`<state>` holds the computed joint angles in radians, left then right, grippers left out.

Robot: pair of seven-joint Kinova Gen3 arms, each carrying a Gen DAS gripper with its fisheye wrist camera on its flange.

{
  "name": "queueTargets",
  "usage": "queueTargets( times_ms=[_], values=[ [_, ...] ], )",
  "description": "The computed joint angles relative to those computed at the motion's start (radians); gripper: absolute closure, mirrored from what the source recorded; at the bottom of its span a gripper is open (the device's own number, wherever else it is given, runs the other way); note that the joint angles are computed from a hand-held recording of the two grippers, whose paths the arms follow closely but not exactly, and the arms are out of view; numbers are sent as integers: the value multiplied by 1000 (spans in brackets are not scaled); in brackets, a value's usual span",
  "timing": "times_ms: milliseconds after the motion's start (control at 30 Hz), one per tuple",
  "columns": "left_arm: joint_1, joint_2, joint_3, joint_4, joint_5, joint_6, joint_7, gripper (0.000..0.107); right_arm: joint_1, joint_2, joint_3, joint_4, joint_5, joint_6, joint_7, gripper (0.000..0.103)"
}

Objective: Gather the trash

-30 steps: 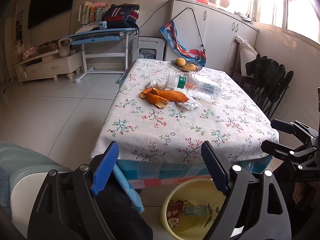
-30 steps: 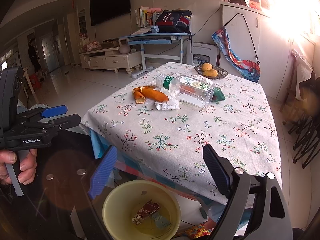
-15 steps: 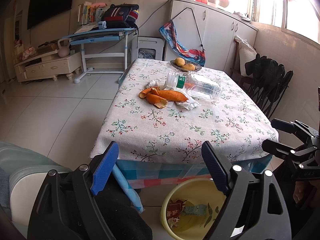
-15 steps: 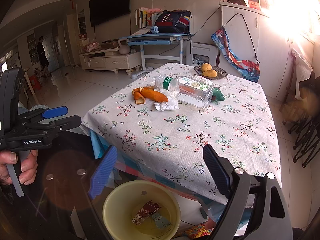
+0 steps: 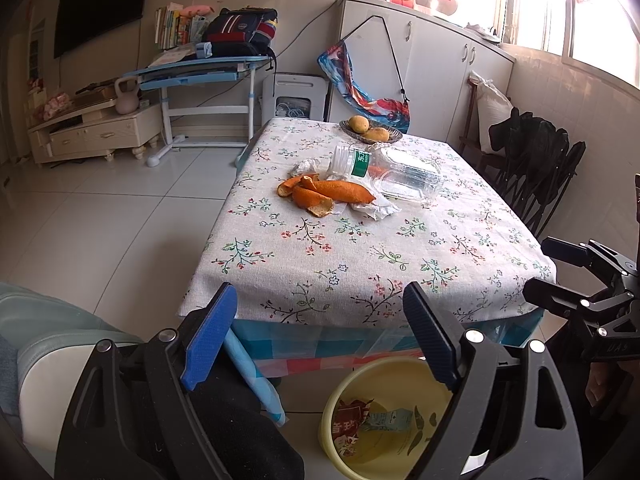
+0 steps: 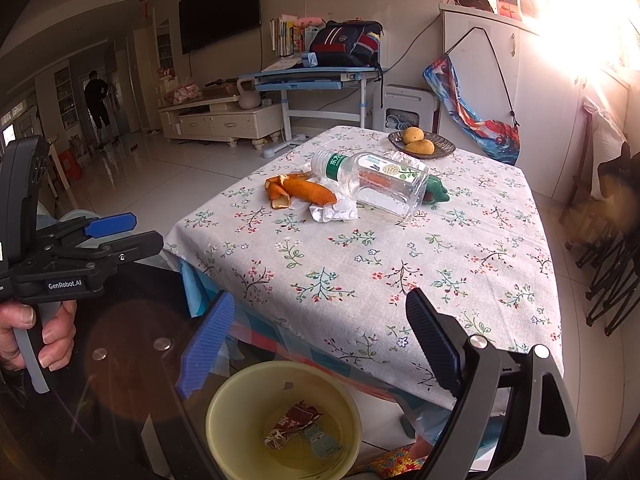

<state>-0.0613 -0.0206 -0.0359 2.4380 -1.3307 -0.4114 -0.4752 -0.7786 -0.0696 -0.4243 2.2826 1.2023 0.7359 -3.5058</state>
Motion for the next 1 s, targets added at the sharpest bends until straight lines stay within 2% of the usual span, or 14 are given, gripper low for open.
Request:
queueTargets(
  times_ms=[800, 1000],
  values=[
    [-3, 1, -2, 1, -5, -5, 3, 26, 0, -4, -2, -1, -5, 1, 3, 19],
    [-4, 2, -1, 3, 4, -8, -6, 26, 16, -24, 3, 4, -7, -31, -7, 19]
  ],
)
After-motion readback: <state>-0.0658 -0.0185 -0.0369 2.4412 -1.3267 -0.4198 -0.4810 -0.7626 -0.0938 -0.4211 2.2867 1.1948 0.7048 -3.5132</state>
